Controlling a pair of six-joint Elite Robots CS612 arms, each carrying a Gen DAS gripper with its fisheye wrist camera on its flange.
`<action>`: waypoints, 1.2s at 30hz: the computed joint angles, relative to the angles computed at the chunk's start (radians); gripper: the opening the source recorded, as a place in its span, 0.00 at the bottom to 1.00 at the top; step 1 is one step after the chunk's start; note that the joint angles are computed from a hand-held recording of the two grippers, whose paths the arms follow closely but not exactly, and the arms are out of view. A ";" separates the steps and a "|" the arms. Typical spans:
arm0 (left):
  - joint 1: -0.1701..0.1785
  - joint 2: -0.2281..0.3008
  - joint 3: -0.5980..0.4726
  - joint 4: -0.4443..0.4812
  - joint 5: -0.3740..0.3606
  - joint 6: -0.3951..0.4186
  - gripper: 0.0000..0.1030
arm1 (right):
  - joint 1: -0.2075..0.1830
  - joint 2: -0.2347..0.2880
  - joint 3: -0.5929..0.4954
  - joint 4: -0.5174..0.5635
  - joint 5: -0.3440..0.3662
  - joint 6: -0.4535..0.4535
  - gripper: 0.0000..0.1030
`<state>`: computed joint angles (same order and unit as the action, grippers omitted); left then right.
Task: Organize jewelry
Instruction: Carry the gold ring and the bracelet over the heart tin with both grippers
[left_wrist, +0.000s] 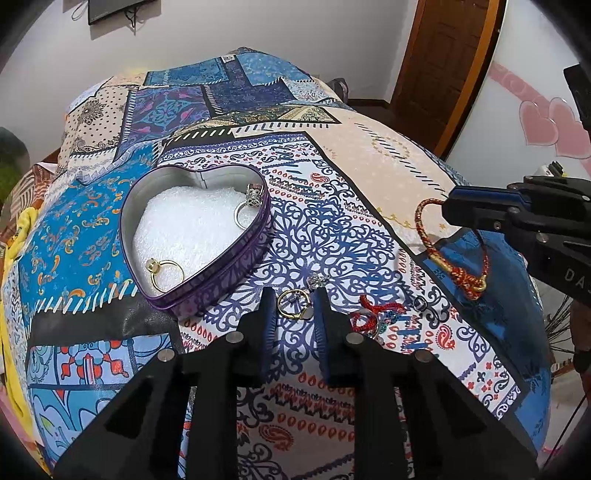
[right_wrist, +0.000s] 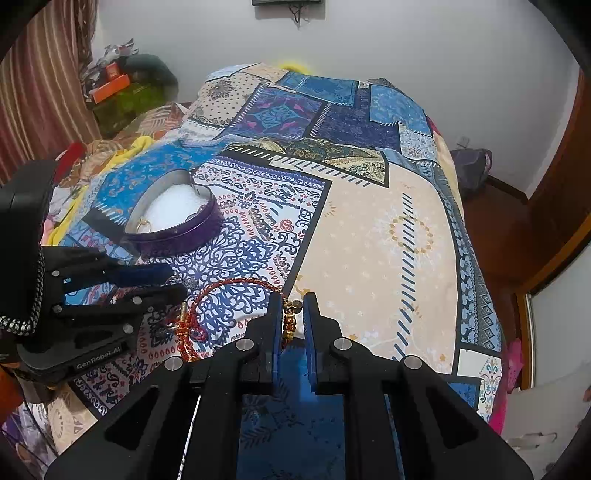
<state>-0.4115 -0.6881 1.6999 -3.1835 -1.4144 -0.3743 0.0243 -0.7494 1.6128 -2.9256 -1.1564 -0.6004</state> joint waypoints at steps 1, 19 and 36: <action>-0.002 -0.001 0.002 -0.001 0.004 0.003 0.19 | 0.000 0.000 0.000 0.000 0.001 0.000 0.10; -0.023 -0.066 0.100 -0.111 0.068 -0.008 0.19 | 0.001 -0.015 0.019 -0.027 0.021 0.004 0.10; -0.011 -0.101 0.137 -0.197 0.146 -0.013 0.19 | 0.025 -0.019 0.006 -0.059 0.061 0.036 0.10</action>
<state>-0.4230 -0.7888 1.8372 -3.3807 -1.2688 -0.3875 0.0493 -0.7687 1.6186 -2.9846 -1.0955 -0.5648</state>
